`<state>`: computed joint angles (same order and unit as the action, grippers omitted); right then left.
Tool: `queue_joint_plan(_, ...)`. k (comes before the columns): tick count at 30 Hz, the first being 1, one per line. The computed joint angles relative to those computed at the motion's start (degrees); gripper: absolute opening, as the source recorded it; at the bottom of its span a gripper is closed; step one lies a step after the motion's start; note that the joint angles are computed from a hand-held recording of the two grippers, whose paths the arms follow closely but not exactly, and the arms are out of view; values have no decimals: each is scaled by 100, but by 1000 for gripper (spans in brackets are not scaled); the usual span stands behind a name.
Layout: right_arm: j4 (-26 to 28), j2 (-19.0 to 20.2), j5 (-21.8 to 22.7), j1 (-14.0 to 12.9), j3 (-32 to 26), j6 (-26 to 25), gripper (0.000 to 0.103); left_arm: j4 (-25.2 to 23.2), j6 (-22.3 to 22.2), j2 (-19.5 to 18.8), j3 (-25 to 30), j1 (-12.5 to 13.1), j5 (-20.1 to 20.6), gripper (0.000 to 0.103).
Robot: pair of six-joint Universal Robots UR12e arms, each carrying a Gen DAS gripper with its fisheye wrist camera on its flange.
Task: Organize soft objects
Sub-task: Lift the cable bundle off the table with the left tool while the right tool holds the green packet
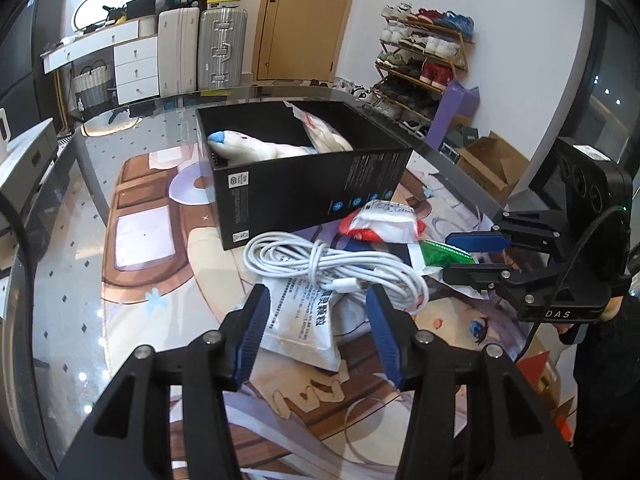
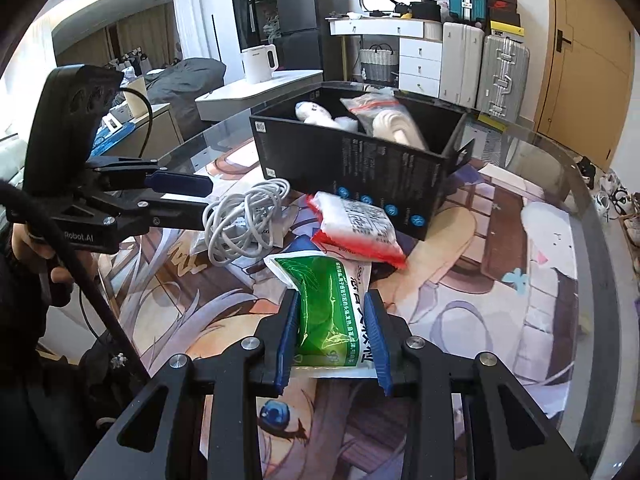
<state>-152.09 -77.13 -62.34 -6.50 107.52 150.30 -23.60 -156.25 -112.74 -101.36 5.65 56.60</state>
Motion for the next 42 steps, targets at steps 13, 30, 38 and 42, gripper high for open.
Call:
queue_joint_plan(13, -406, -171, 9, -69, 82, 165, 33, -134, -187, -2, 89, -67, -30, 51)
queue_joint_plan(30, -350, -134, -8, -83, 62, 178, 33, -329, -76, -224, 376, -155, 531, 66)
queue_joint_plan(38, -287, -88, -61, -69, 29, 183, 33, -200, 46, -296, 457, -187, 579, 93)
queue_joint_plan(42, -272, -79, -68, -66, 30, 172, 33, -268, 111, -340, 525, -209, 560, 93)
